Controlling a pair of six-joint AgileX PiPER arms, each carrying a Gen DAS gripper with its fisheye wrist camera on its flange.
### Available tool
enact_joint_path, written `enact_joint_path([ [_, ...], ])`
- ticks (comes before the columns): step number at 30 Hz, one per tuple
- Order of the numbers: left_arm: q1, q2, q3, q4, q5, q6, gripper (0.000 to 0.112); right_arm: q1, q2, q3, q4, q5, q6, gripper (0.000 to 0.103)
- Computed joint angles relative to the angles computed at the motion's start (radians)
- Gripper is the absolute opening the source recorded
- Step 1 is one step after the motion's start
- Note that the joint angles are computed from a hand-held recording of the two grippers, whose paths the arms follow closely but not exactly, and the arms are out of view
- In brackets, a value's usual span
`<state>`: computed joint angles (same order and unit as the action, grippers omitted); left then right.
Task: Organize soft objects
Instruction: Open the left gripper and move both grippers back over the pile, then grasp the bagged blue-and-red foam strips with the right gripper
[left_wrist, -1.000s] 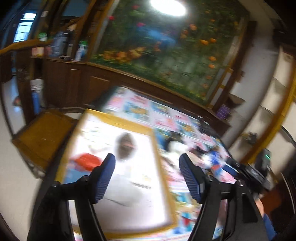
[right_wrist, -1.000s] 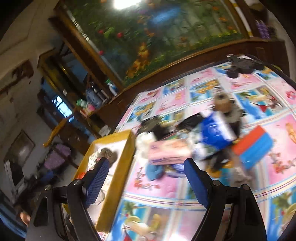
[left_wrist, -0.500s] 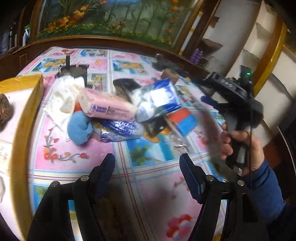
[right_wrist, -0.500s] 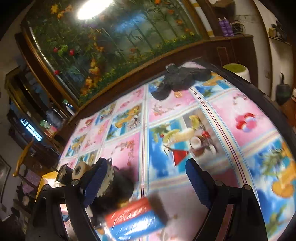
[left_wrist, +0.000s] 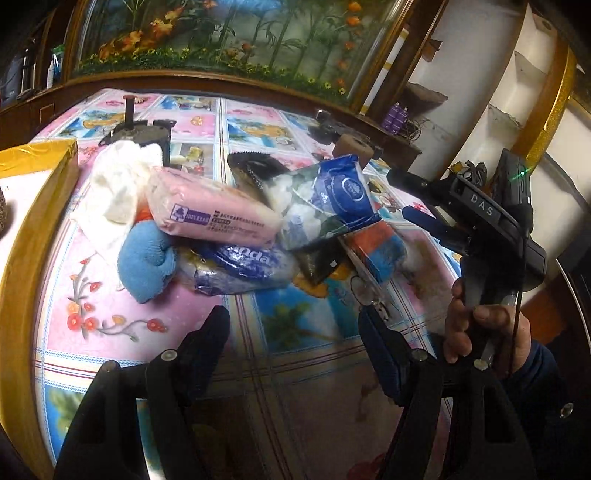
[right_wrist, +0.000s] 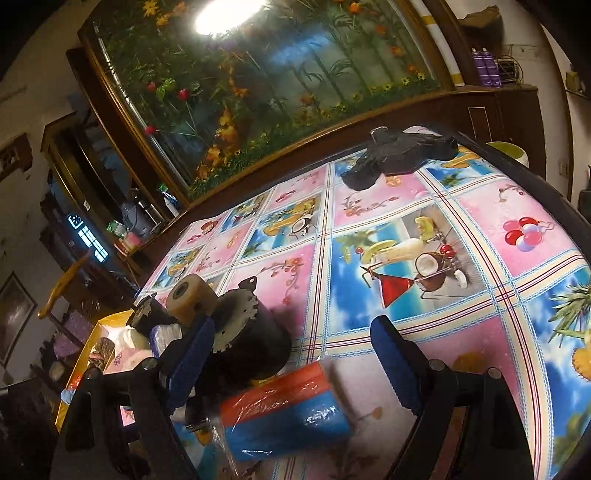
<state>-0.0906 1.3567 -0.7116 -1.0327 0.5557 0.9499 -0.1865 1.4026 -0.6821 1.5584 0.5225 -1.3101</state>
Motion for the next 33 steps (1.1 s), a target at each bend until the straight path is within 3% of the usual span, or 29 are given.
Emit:
enact_joint_path([
  [2, -0.004, 0.012, -0.013, 0.04, 0.005, -0.053, 0.071, 0.005, 0.006, -0.004, -0.006, -0.007, 0.014, 0.089],
  [4, 0.014, 0.029, -0.028, 0.043, 0.037, -0.059, 0.072, 0.037, 0.019, -0.033, -0.118, -0.057, 0.131, 0.089],
  [8, -0.028, 0.004, -0.022, 0.155, -0.02, -0.156, 0.078, -0.037, 0.084, -0.1, -0.308, 0.092, 0.36, 0.09],
  [11, -0.099, -0.079, 0.038, 0.333, -0.149, -0.375, 0.078, -0.099, 0.082, -0.102, -0.327, 0.144, 0.41, 0.09],
  [12, -0.114, -0.097, 0.049, 0.401, -0.154, -0.449, 0.078, -0.118, 0.095, -0.113, -0.332, 0.192, 0.398, 0.09],
  [14, -0.122, -0.116, 0.05, 0.458, -0.115, -0.505, 0.078, -0.128, 0.1, -0.101, -0.317, 0.202, 0.394, 0.09],
  [17, -0.037, -0.112, 0.066, 0.266, -0.026, -0.361, 0.08, -0.085, 0.1, -0.112, -0.344, 0.192, 0.377, 0.09],
  [19, 0.024, -0.121, 0.076, 0.182, 0.016, -0.27, 0.081, -0.068, 0.107, -0.114, -0.352, 0.251, 0.346, 0.09],
  [25, 0.086, -0.157, 0.095, 0.196, 0.024, -0.29, 0.081, 0.038, -0.081, 0.004, -0.502, 0.427, 0.323, 0.091],
  [28, 0.153, -0.18, 0.112, 0.109, 0.045, -0.207, 0.081, 0.005, -0.219, 0.027, -0.571, 0.507, 0.31, 0.091],
  [29, 0.158, -0.183, 0.12, 0.077, 0.038, -0.185, 0.081, -0.004, -0.242, 0.028, -0.589, 0.516, 0.295, 0.091],
  [33, 0.211, -0.183, 0.129, -0.006, 0.069, -0.102, 0.081, 0.169, -0.269, -0.035, -0.825, 0.385, 0.386, 0.092],
])
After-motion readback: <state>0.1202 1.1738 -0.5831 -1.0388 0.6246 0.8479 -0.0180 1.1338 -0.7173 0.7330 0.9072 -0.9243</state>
